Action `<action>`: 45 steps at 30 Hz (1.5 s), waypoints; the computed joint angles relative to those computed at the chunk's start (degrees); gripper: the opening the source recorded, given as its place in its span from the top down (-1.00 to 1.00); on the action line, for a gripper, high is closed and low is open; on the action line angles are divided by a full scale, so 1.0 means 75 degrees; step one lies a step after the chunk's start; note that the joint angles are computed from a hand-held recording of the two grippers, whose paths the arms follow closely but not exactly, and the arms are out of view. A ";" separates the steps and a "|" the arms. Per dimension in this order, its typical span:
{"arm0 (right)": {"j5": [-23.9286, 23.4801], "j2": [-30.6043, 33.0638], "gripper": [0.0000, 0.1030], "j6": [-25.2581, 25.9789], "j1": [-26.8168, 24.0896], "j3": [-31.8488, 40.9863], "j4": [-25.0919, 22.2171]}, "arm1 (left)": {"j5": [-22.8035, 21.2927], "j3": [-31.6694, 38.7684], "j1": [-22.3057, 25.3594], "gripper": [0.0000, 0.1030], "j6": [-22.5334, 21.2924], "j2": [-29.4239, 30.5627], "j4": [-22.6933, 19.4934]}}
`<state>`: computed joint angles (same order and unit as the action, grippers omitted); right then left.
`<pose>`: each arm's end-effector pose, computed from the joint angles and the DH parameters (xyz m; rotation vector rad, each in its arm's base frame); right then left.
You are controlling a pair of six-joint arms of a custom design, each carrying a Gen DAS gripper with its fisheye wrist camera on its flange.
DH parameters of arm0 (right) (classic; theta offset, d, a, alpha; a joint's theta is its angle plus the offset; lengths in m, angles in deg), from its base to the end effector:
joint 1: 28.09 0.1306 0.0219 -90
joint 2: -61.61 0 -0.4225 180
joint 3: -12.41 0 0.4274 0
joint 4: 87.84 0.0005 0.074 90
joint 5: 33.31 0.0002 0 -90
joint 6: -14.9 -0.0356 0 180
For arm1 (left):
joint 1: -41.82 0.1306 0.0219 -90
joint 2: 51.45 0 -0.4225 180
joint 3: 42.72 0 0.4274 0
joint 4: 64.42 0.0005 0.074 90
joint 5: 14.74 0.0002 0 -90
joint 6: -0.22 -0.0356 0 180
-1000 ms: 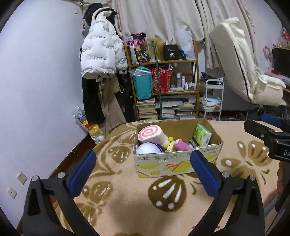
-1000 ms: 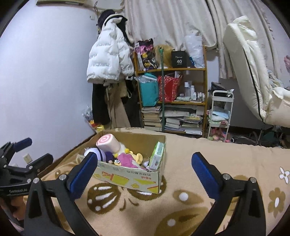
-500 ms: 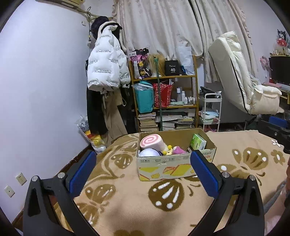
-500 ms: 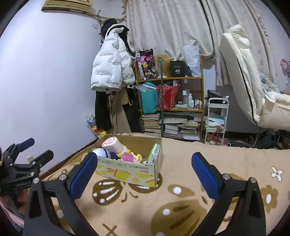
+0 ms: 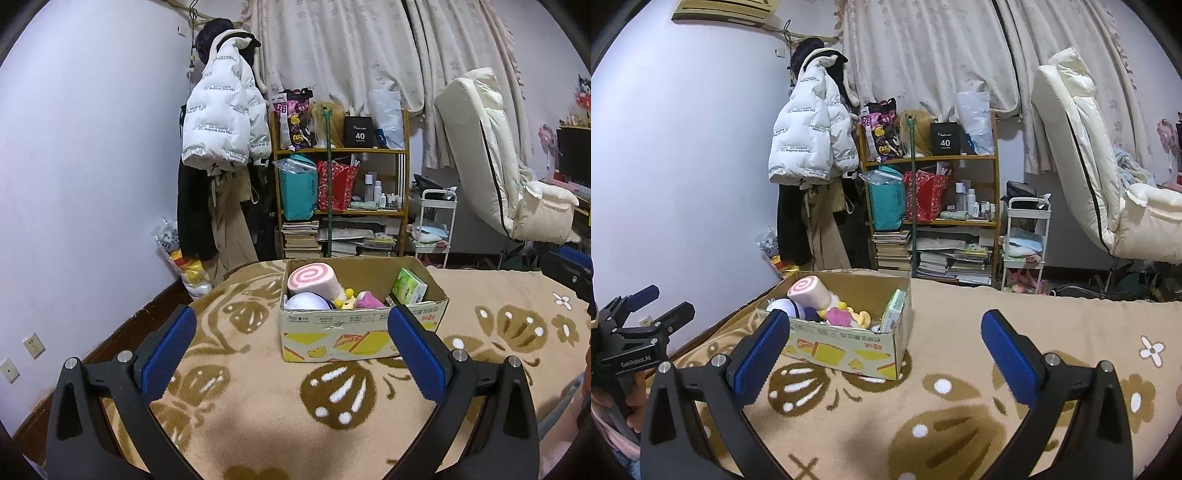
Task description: Organize soft objects
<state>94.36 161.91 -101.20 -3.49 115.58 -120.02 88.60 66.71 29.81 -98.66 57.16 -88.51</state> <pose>0.5669 0.2351 0.5175 0.4111 1.9270 -0.1113 0.6670 -0.1508 0.4940 0.5061 1.9089 -0.2656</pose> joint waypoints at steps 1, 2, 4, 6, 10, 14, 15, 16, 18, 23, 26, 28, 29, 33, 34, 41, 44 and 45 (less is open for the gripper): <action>0.0036 0.0011 -1.00 0.0001 -0.0001 0.0005 -0.0001 | 0.0032 0.0013 -0.0002 -0.99 0.0017 0.0021 -0.0008; 0.0089 0.0029 -1.00 -0.0005 -0.0004 0.0018 -0.0014 | 0.0079 0.0026 -0.0003 -0.99 0.0036 0.0038 -0.0014; 0.0073 0.0049 -1.00 -0.0002 -0.0020 0.0004 0.0033 | 0.0119 0.0044 -0.0008 -0.99 0.0056 0.0071 0.0007; 0.0098 0.0056 -1.00 -0.0034 -0.0023 0.0021 -0.0015 | 0.0116 0.0082 -0.0019 -0.99 0.0046 0.0111 -0.0021; 0.0113 0.0095 -1.00 -0.0037 -0.0049 0.0055 -0.0010 | 0.0087 0.0124 -0.0029 -0.99 0.0016 0.0139 -0.0127; 0.0139 0.0189 -1.00 -0.0091 -0.0069 0.0147 -0.0068 | 0.0034 0.0125 -0.0046 -0.99 0.0015 0.0140 -0.0137; 0.0138 0.0189 -1.00 -0.0067 -0.0071 0.0147 -0.0064 | 0.0009 0.0087 -0.0056 -0.99 0.0010 0.0118 -0.0091; 0.0165 0.0187 -1.00 -0.0035 -0.0068 0.0142 -0.0047 | -0.0006 0.0084 -0.0058 -0.99 0.0002 0.0118 -0.0078; 0.0235 0.0181 -1.00 -0.0026 -0.0064 0.0122 -0.0013 | 0.0000 0.0075 -0.0070 -0.99 -0.0023 0.0109 -0.0088; 0.0296 0.0182 -1.00 0.0068 -0.0065 0.0060 0.0107 | -0.0118 0.0030 -0.0097 -0.99 -0.0124 0.0096 -0.0107; 0.0316 0.0170 -1.00 0.0098 -0.0058 0.0051 0.0117 | -0.0107 0.0036 -0.0089 -0.99 -0.0069 0.0099 -0.0088; 0.0315 0.0169 -1.00 0.0104 -0.0068 0.0042 0.0140 | -0.0092 0.0047 -0.0080 -0.99 -0.0071 0.0101 -0.0127; 0.0324 0.0183 -1.00 0.0084 -0.0063 0.0058 0.0125 | -0.0074 0.0058 -0.0078 -0.99 -0.0061 0.0105 -0.0153; 0.0266 0.0169 -1.00 0.0018 -0.0070 0.0055 0.0047 | -0.0066 0.0056 -0.0089 -0.99 -0.0107 0.0104 -0.0174; 0.0247 0.0161 -1.00 0.0011 -0.0080 0.0040 0.0050 | -0.0064 0.0041 -0.0091 -0.99 -0.0112 0.0097 -0.0170; 0.0345 0.0127 -1.00 0.0150 -0.0067 0.0006 0.0115 | -0.0099 0.0010 -0.0104 -0.99 -0.0068 0.0088 -0.0139; 0.0353 0.0143 -1.00 0.0165 -0.0049 0.0030 0.0099 | -0.0068 0.0009 -0.0088 -0.99 -0.0077 0.0092 -0.0131; 0.0324 0.0139 -1.00 0.0154 -0.0059 0.0026 0.0095 | -0.0076 0.0000 -0.0097 -0.99 -0.0078 0.0089 -0.0122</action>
